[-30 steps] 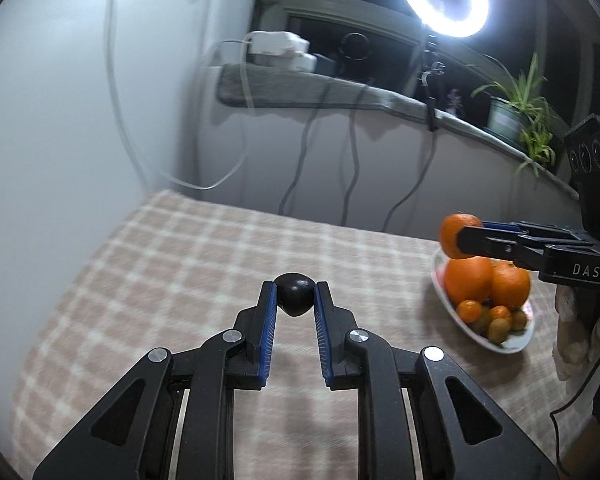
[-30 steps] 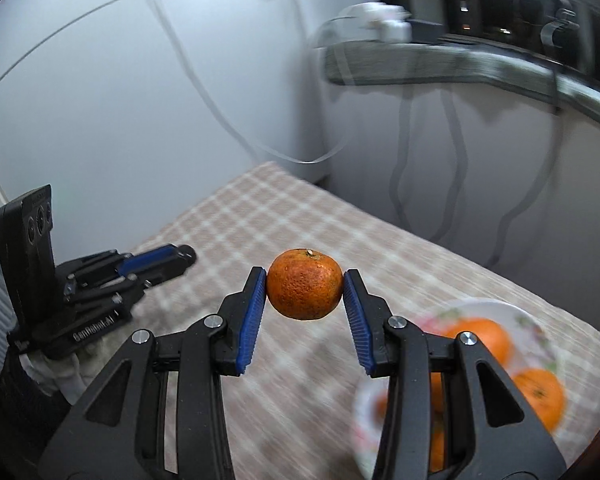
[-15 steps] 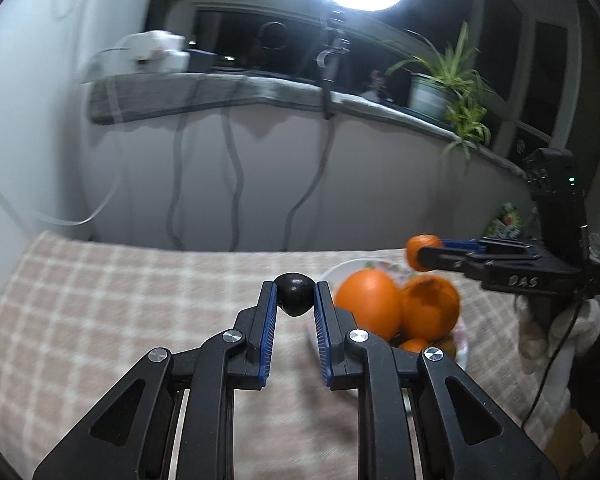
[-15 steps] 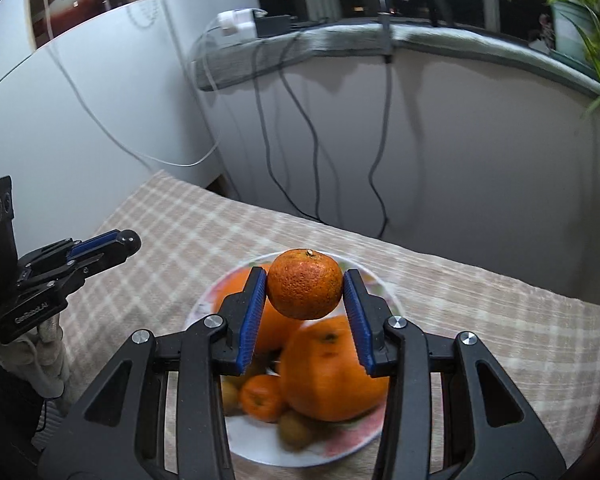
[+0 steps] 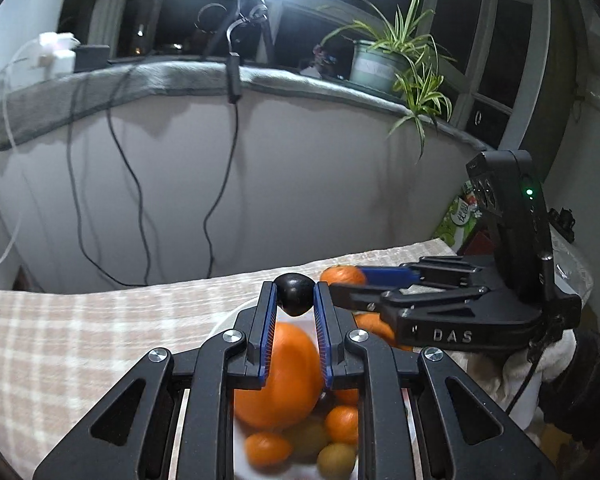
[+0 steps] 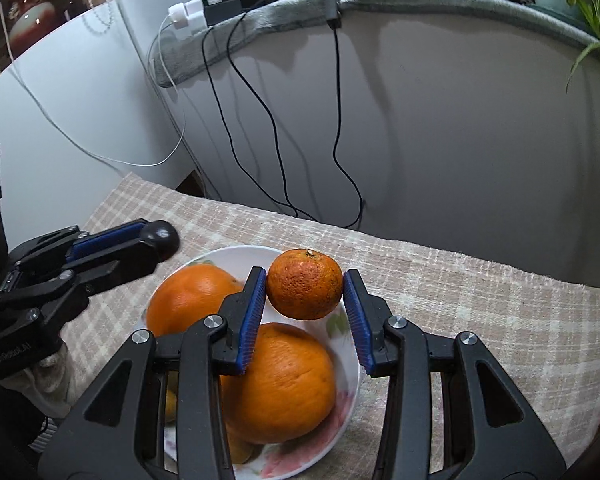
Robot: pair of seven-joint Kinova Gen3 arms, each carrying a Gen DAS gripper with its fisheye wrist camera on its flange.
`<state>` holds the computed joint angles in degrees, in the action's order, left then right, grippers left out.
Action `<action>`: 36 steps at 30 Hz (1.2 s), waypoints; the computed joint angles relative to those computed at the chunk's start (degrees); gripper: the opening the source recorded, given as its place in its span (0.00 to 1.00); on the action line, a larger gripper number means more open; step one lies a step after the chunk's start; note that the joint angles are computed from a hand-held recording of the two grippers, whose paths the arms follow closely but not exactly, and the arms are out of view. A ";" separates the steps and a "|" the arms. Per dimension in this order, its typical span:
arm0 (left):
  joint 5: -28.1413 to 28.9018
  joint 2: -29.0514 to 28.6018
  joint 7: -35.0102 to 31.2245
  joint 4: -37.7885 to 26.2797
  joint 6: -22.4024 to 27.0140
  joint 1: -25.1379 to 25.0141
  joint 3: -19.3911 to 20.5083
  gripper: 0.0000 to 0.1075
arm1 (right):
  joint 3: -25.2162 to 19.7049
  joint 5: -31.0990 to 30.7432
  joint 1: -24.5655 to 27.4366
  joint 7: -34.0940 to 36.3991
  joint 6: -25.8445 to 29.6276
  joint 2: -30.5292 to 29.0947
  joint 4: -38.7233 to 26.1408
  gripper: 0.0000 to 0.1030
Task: Organize fruits
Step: 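Lower both fruits onto the plate and open both grippers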
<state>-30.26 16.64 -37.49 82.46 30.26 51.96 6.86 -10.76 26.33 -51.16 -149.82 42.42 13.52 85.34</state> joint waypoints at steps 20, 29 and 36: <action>7.86 2.33 -6.85 -2.97 0.60 -1.64 0.15 0.19 | 0.25 0.42 -0.02 0.75 -1.01 -1.08 1.31 0.57; 4.27 0.22 -2.77 -1.17 -0.09 0.06 -1.21 0.23 | -0.87 4.86 -0.85 -5.87 0.32 -3.44 3.32 0.57; -1.64 -3.34 4.40 3.14 -0.54 0.96 -1.30 0.30 | -2.85 9.64 -2.29 -10.81 2.75 -4.76 4.08 0.57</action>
<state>-31.90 13.30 -33.08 85.60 29.72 52.92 5.56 -13.61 35.97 -53.45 -160.63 45.17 8.75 89.42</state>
